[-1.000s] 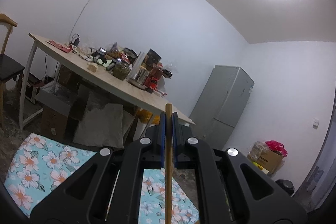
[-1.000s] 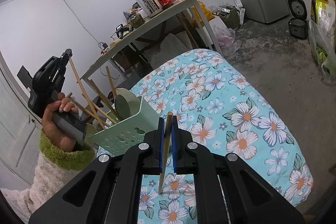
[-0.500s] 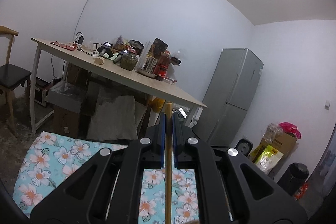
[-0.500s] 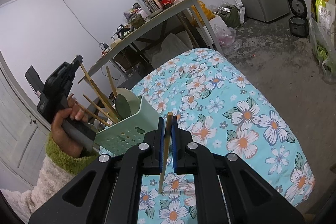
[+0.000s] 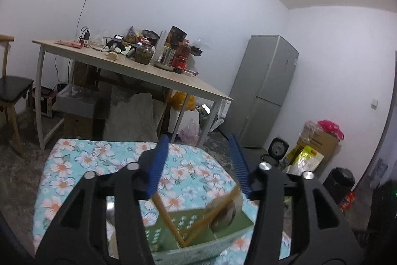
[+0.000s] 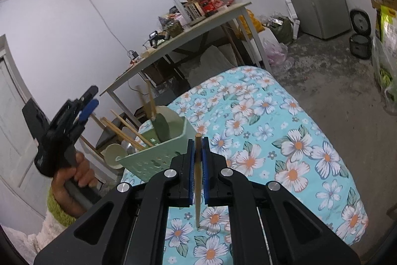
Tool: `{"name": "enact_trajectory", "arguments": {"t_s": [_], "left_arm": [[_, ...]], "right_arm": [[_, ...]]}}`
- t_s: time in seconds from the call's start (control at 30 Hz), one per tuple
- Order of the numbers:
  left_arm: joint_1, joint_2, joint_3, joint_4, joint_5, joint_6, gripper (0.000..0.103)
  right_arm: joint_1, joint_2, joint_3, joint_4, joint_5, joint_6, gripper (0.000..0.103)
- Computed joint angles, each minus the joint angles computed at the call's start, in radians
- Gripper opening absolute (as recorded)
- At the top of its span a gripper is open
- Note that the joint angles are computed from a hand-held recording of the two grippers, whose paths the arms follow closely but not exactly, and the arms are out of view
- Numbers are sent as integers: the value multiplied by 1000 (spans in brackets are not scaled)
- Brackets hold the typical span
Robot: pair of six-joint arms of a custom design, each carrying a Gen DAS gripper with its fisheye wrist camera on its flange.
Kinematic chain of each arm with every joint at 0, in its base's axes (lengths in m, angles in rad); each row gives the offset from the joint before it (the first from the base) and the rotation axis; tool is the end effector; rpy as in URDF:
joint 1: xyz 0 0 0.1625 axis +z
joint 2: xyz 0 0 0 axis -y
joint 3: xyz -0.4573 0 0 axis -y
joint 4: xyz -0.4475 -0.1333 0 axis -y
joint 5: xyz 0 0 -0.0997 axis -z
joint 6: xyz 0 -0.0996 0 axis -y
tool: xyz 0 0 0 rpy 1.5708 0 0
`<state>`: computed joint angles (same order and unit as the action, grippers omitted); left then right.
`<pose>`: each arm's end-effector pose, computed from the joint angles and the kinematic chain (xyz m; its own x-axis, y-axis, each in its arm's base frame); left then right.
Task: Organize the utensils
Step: 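Lower the left tool's chopstick into the green holder and open the left tool, then lower the right tool's chopstick into the green holder and open the right tool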
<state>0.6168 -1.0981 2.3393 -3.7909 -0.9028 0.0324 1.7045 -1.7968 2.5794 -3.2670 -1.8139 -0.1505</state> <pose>-0.2735 -0.4330 0.1854 -0.8582 0.3533 -0.3723 0.4832 0.3114 -0.8183 0.1553 -0.3346 0.3125 -0.9640 -0.0320 0.2641 -0.2286 0.6075 -0.7607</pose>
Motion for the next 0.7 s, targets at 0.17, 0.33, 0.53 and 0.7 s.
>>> {"name": "enact_trajectory", "arguments": {"t_s": [0.17,0.33,0.53,0.7], "left_arm": [[-37,-57,70,27,25,-6,64],[-80,-130,149,107,62,-39,71],[-123,-217,258,248,114,-151,77],[-144,-274,326,389,142,-280,79]], "right_arm": [[64,-12,-22,-2,-20,-26,6],[159,4,-76,-31,-48,-93,6],[244,56,-156,-75,-41,-174,6],[286,138,-222,-127,-35,-249,6]]}}
